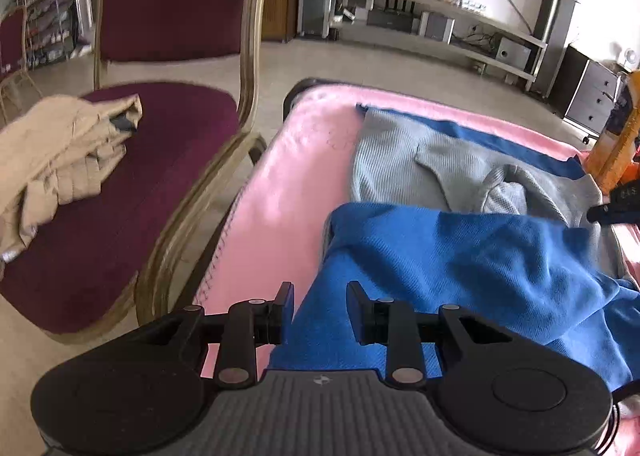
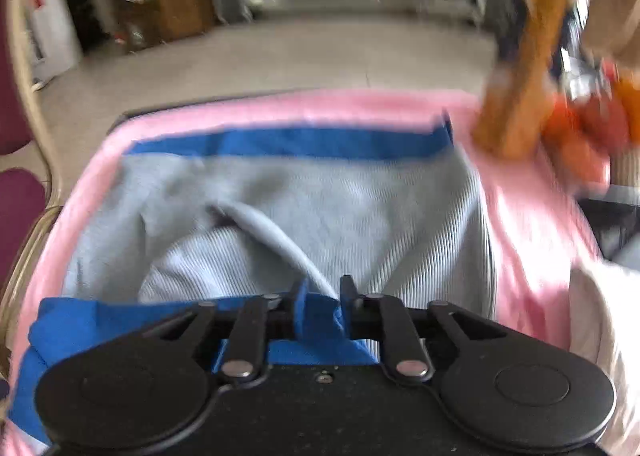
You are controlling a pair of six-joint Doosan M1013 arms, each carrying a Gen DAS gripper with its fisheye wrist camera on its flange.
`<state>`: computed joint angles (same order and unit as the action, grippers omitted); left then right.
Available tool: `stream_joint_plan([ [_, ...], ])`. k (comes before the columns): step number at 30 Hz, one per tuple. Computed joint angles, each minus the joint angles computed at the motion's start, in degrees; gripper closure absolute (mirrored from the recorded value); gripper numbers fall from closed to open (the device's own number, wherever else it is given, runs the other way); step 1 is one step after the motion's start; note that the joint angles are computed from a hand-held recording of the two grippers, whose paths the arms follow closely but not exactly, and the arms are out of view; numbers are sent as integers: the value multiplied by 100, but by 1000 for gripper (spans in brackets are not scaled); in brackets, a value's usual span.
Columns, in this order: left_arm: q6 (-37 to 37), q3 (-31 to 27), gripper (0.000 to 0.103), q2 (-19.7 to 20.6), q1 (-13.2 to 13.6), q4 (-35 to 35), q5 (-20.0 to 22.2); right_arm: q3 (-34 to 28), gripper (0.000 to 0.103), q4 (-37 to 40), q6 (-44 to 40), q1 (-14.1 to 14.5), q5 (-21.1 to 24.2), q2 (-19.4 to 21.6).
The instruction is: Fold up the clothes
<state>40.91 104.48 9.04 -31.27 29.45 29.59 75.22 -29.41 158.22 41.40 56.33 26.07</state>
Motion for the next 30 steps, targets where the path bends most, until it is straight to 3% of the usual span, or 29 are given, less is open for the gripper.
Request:
stream_joint_plan([
  [1, 130, -11, 74, 9, 28, -178, -3, 128, 68, 64, 172, -8, -100, -104],
  [3, 270, -9, 74, 7, 36, -326, -17, 414, 59, 178, 452, 8, -228, -362],
  [5, 323, 8, 74, -5, 13, -329, -30, 773, 56, 500, 739, -12, -447, -673],
  [10, 285, 22, 72, 3, -76, -122, 40, 1932, 56, 1351, 1566, -151, -1995, -1362],
  [12, 317, -2, 72, 42, -110, -70, 146, 2239, 60, 935, 2320, -136, -2505, -1431],
  [13, 362, -16, 72, 63, -119, -78, 196, 2400, 67, 676, 2797, -148, -2810, -1441],
  [16, 582, -63, 71, 119, -87, -311, 282, 2692, 71, -226, 4268, -188, -3473, -1376],
  [23, 558, -127, 70, 206, -100, -273, 408, 2493, 82, -335, 4167, -216, -3106, -1165],
  [25, 563, -138, 70, 218, -105, -255, 439, 2492, 95, -176, 4042, -238, -3164, -1149],
  [28, 498, -120, 70, 200, -103, -205, 426, 2498, 96, 313, 3581, -241, -3271, -1193],
  [30, 466, -109, 70, 190, -98, -197, 413, 2502, 96, 250, 3661, -217, -3350, -1206],
])
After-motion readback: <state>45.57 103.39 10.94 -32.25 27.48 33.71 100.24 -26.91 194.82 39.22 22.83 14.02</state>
